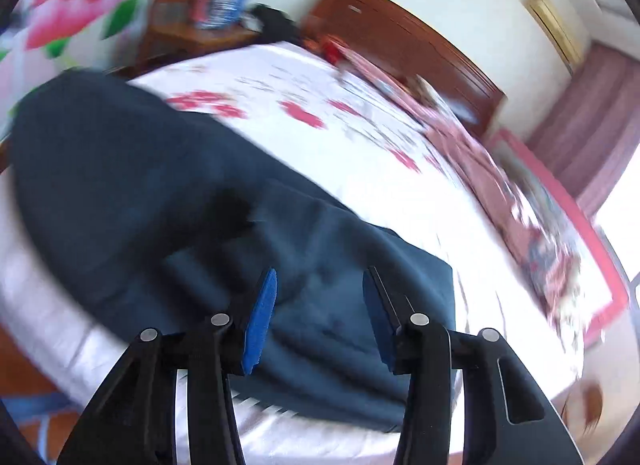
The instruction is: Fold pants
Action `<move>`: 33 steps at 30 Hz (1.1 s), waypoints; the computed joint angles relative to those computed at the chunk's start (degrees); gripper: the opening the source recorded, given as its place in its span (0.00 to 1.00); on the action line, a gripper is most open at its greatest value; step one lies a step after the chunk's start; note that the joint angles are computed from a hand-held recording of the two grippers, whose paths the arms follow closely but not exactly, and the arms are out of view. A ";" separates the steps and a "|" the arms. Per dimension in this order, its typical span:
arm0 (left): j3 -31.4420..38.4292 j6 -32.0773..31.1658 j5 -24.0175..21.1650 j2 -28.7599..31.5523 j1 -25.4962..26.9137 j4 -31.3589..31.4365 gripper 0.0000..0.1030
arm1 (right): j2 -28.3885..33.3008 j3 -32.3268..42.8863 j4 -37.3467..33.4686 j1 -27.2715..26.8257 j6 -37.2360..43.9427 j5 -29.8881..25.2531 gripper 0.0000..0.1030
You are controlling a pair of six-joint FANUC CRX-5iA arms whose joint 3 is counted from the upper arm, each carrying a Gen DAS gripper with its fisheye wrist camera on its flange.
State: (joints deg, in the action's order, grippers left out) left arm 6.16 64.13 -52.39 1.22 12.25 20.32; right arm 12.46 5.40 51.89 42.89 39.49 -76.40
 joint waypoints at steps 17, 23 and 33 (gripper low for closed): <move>17.91 2.80 -23.28 20.22 9.47 5.82 0.98 | -4.95 1.80 -8.45 3.57 -0.31 -0.01 0.77; 15.91 13.79 -29.71 30.54 12.71 25.95 0.98 | -2.75 5.23 -11.49 6.14 1.06 -1.61 0.77; 8.62 14.40 -26.00 32.99 11.82 37.02 0.98 | 1.66 11.68 -11.52 6.51 6.34 -3.07 0.77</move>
State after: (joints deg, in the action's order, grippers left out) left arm 14.78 78.53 -78.39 34.21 24.07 57.34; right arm 14.12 17.08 40.36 49.40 45.84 -79.47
